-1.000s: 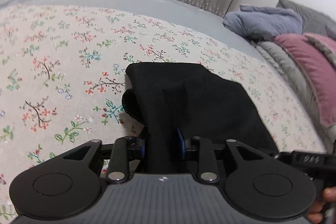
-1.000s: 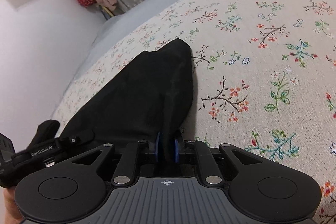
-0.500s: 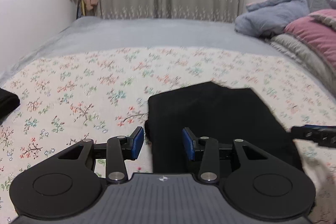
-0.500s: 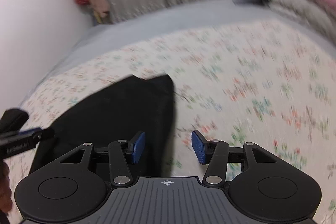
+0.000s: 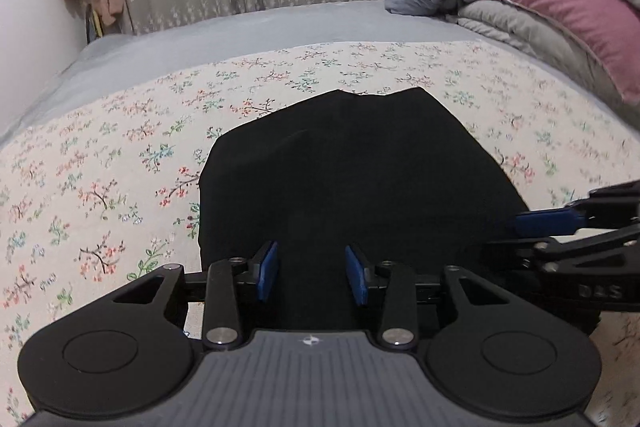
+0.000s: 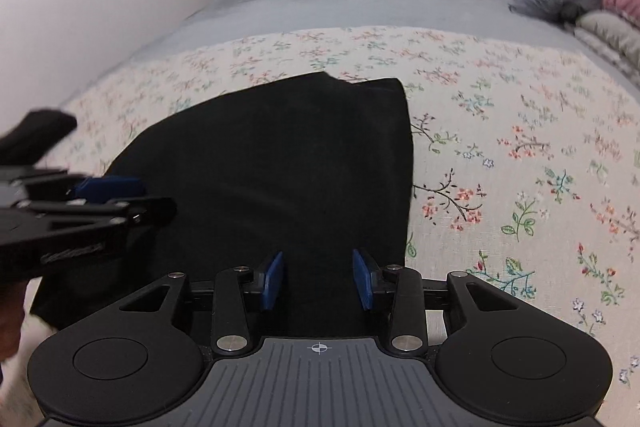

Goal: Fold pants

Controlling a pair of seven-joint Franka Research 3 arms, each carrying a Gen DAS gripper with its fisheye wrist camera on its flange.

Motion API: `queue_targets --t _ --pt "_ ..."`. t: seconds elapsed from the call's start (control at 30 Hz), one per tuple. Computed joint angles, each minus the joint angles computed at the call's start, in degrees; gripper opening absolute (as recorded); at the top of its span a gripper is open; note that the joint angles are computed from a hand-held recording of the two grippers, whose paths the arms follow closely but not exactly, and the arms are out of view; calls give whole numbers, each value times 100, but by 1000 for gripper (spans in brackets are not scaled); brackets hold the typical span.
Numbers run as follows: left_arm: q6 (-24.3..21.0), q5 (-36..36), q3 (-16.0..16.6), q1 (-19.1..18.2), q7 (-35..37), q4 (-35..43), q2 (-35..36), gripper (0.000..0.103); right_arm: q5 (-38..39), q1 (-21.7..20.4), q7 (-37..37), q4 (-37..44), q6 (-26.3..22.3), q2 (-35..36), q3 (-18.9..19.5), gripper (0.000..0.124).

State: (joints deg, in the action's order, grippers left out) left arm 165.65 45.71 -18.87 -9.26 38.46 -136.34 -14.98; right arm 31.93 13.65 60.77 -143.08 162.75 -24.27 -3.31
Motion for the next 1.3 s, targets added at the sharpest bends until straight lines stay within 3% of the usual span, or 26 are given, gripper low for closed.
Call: queue_targets --t 0.27,0.87,1.0,1.13,1.3 --pt "-108 117 -97 39 -128 -87 -149 56 -370 -233 172 -301 -676 -621 89 37" --pt "-587 105 -298 -202 -79 -669 -919 62 -1246 -373 482 -794 -1269 -1453 366 44" --pt "-823 -257 -170 -466 307 -796 -1132 69 -1350 -415 575 -914 -1340 -1632 440 45" --pt "-910 -1660 389 -976 659 -949 -1330 73 -1255 -367 657 -1053 -1584 -1956 323 45" --pt "-1361 -1753 -98 -723 159 -920 -1680 81 -1290 -399 748 -1169 -1610 -2123 413 45"
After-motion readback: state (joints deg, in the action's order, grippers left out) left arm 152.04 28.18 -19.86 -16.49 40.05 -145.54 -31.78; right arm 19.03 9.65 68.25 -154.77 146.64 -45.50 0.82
